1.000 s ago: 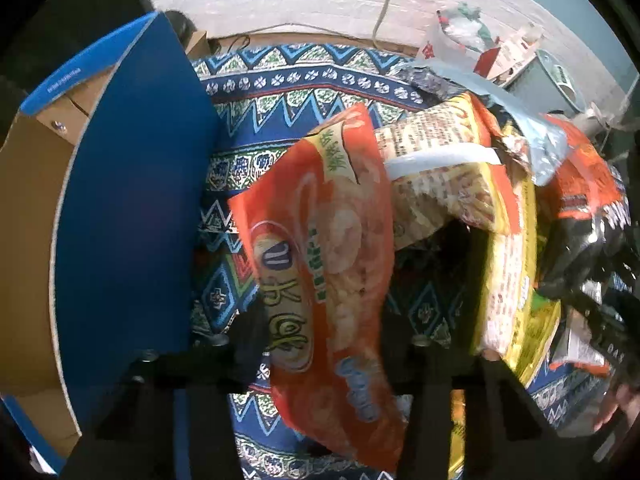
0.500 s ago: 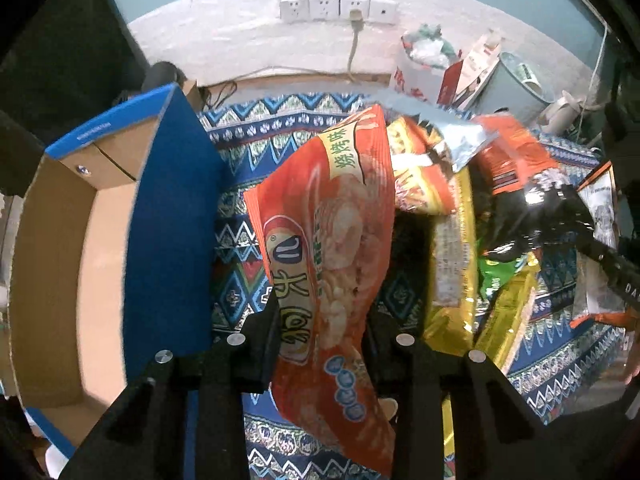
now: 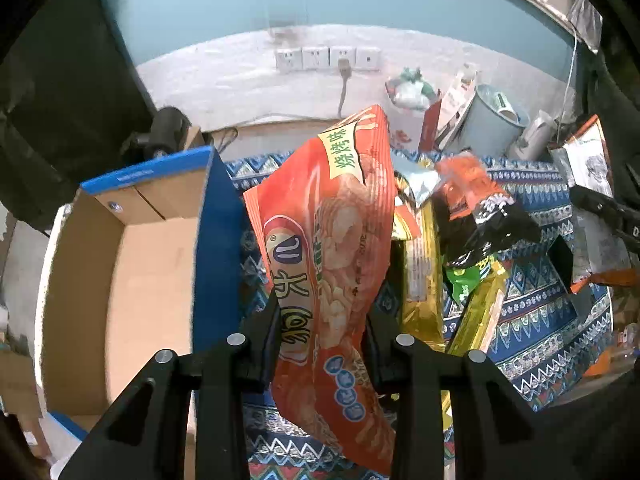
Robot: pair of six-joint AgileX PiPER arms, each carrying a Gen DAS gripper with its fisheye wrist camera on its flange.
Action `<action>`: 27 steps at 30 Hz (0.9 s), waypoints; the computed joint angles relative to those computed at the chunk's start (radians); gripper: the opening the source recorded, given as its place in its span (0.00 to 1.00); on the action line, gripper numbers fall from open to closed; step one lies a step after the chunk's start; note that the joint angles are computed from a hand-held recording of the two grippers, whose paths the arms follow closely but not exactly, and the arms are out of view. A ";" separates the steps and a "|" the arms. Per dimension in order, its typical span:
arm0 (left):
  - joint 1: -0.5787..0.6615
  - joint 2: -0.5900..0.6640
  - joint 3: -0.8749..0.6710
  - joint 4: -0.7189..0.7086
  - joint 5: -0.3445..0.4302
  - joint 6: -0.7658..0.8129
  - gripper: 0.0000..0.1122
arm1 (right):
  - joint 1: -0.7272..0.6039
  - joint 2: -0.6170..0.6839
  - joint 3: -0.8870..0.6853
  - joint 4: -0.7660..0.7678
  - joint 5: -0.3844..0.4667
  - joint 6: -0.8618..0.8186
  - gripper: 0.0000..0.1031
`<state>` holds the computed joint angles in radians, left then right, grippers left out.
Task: Organize snacks
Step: 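Carry both bags over the cardboard box and release them inside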
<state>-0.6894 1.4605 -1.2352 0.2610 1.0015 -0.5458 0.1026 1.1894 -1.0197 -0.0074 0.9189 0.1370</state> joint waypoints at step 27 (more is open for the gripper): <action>0.277 -0.201 0.083 -0.096 -0.015 0.179 0.31 | 0.391 0.219 -0.285 -0.080 -0.060 0.222 0.42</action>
<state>-0.4121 1.2592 -1.1524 0.1648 0.9864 -0.3663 0.4933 1.4084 -1.3049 -0.0876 0.8592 0.3589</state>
